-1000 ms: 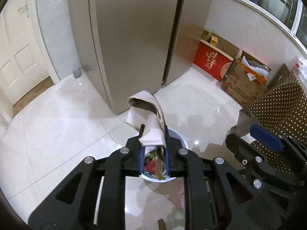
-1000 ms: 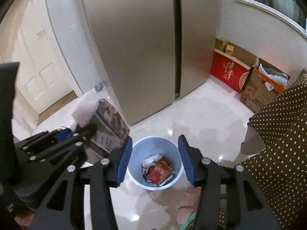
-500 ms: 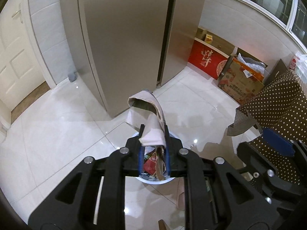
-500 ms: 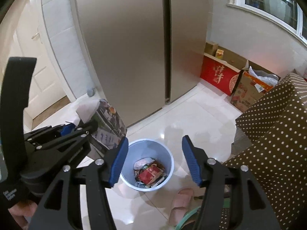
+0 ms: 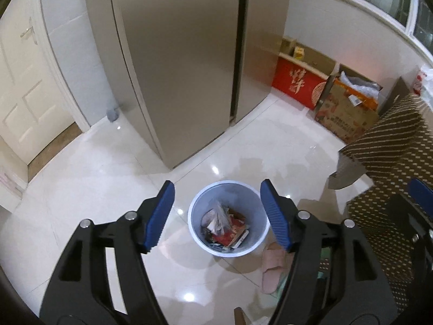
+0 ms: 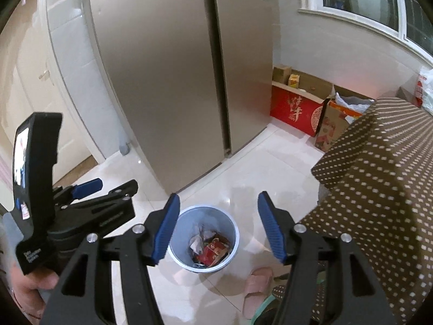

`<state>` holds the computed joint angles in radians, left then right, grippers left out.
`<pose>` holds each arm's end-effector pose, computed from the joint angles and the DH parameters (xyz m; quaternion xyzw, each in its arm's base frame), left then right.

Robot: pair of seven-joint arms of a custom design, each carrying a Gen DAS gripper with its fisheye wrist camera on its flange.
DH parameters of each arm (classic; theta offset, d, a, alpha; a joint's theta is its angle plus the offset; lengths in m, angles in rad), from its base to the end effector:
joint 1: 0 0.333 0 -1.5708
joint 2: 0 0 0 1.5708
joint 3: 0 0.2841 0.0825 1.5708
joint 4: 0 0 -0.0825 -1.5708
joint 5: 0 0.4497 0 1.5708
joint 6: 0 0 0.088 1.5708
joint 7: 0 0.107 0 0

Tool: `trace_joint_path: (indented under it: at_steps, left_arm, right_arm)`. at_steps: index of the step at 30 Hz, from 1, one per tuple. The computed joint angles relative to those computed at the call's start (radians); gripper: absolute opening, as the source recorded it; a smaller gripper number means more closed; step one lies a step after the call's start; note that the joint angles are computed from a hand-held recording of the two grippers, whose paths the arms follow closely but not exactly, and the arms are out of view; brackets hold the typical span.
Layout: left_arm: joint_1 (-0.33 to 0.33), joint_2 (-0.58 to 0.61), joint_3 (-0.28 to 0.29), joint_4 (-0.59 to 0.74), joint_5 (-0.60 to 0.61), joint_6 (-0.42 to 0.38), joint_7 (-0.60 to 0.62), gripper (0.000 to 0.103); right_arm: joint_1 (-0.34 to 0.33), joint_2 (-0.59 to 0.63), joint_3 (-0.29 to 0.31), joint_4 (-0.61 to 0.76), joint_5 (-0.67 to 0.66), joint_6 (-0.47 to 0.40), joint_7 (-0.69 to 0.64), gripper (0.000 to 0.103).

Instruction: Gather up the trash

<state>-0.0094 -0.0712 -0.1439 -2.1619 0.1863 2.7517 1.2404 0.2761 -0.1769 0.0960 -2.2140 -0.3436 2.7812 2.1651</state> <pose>0.6196 -0.1042 0.4388 -0.6762 0.6591 -0.2417 0.2234 0.5587 0.2358 0.4765 -0.6737 0.6356 -0.2229 0.3041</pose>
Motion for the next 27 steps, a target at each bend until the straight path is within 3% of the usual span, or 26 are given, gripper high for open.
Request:
trace_joint_path:
  at_steps: [9, 19, 27]
  left_arm:
    - [-0.059, -0.294, -0.006, -0.204, -0.211, 0.089, 0.181, 0.075]
    - [-0.173, -0.609, 0.041, -0.360, -0.424, 0.078, 0.406, 0.078]
    - [-0.232, -0.848, 0.068, -0.456, -0.526, 0.081, 0.489, 0.084]
  right_arm:
    - [-0.036, -0.312, 0.047, -0.167, -0.082, -0.084, 0.077, 0.075]
    - [-0.062, -0.679, 0.117, -0.310, -0.115, -0.225, 0.185, 0.087]
    - [-0.037, -0.930, 0.201, -0.358, -0.160, -0.362, 0.258, 0.093]
